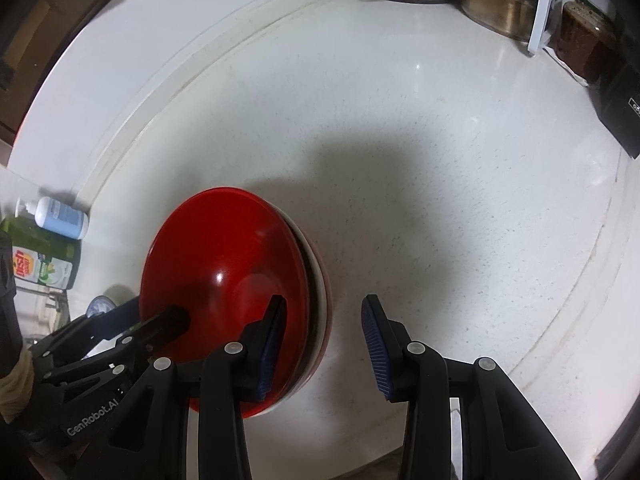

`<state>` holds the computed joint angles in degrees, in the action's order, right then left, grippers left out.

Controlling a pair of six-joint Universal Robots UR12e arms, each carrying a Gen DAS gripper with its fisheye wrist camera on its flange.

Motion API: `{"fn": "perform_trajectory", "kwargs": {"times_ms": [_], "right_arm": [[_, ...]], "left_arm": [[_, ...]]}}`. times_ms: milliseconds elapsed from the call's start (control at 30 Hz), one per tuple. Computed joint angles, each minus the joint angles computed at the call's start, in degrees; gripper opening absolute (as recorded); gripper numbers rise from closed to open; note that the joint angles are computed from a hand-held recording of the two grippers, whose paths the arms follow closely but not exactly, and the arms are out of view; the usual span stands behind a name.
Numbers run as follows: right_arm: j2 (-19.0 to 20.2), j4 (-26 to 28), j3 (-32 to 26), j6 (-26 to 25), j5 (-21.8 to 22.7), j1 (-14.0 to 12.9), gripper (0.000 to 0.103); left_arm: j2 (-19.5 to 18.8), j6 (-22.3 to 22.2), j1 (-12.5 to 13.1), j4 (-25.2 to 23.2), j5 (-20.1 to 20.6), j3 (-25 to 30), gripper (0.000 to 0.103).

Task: Organize plates and bowls
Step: 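Close both grippers on the rims of the nested bowl stack, then lift the bowl stack with both grippers and carry it over the blue-patterned plates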

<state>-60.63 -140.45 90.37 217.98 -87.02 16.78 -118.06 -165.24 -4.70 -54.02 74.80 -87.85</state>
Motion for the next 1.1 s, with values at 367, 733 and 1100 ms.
{"fn": "perform_trajectory", "kwargs": {"times_ms": [367,733,1100], "right_arm": [[0.79,1.22,-0.75,-0.92,1.55,0.03,0.03],[0.86,2.69,-0.9,-2.41,2.02,-0.15,0.024],[1.24,4.26,-1.88,-1.94,2.03,0.23,0.024]], "left_arm": [[-0.67,-0.55,0.04,-1.68,-1.35,0.54,0.029],[-0.45,-2.82,-0.45,0.83,0.02,-0.34,0.027],[-0.17,-5.97,-0.57,0.44,-0.68,-0.45,0.027]]}}
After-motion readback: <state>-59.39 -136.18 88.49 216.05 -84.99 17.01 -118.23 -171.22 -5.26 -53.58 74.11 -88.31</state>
